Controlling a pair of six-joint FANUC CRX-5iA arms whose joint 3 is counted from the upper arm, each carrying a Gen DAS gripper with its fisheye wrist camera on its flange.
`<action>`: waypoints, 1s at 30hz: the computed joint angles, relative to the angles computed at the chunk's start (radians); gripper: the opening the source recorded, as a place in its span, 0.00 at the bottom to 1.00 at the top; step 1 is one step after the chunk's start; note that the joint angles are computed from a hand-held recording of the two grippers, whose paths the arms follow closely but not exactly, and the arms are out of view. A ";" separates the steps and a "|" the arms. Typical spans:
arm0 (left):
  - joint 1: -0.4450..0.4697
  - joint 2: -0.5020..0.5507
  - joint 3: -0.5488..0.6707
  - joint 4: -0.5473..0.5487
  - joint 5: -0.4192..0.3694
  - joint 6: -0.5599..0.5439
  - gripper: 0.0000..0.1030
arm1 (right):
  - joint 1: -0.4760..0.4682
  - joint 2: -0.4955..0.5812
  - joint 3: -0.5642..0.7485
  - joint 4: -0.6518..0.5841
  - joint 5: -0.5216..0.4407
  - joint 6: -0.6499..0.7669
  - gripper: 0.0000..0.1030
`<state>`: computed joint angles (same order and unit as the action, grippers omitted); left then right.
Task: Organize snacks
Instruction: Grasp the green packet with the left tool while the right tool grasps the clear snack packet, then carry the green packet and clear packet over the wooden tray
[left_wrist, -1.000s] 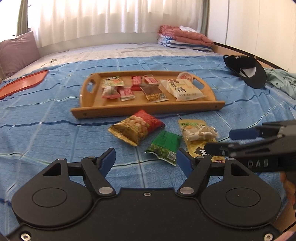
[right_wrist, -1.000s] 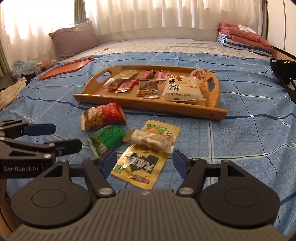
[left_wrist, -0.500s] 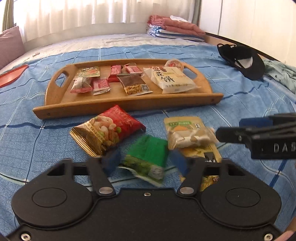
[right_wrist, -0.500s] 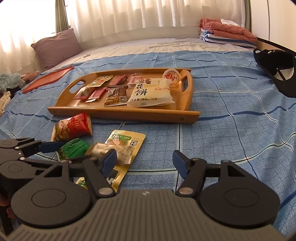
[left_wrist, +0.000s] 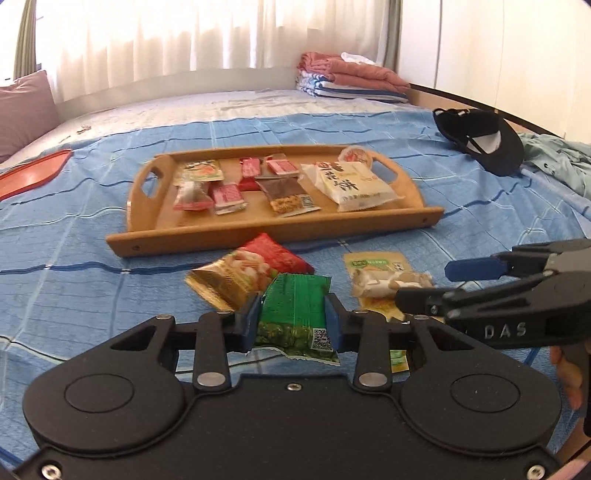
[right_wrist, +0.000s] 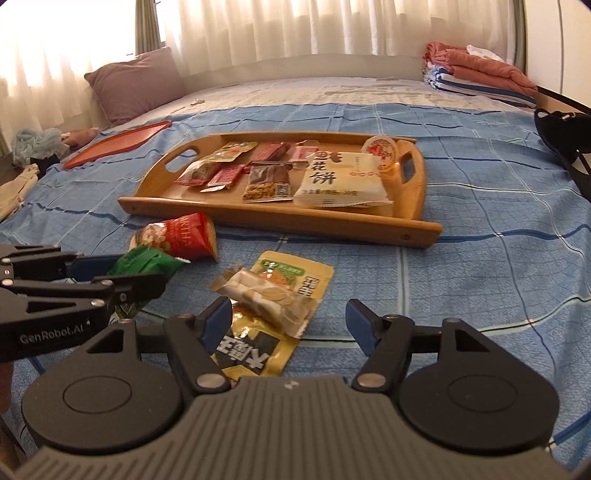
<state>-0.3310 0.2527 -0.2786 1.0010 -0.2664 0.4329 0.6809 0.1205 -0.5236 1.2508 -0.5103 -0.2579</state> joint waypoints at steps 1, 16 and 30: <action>0.005 -0.002 0.001 -0.015 0.001 0.012 0.34 | 0.002 0.007 0.006 0.004 0.001 0.003 0.76; 0.029 -0.021 -0.007 0.027 0.031 0.003 0.34 | 0.006 0.081 0.070 0.030 -0.017 0.048 0.29; 0.053 0.057 0.134 0.031 0.056 0.058 0.34 | -0.038 0.071 0.132 0.082 0.031 -0.060 0.29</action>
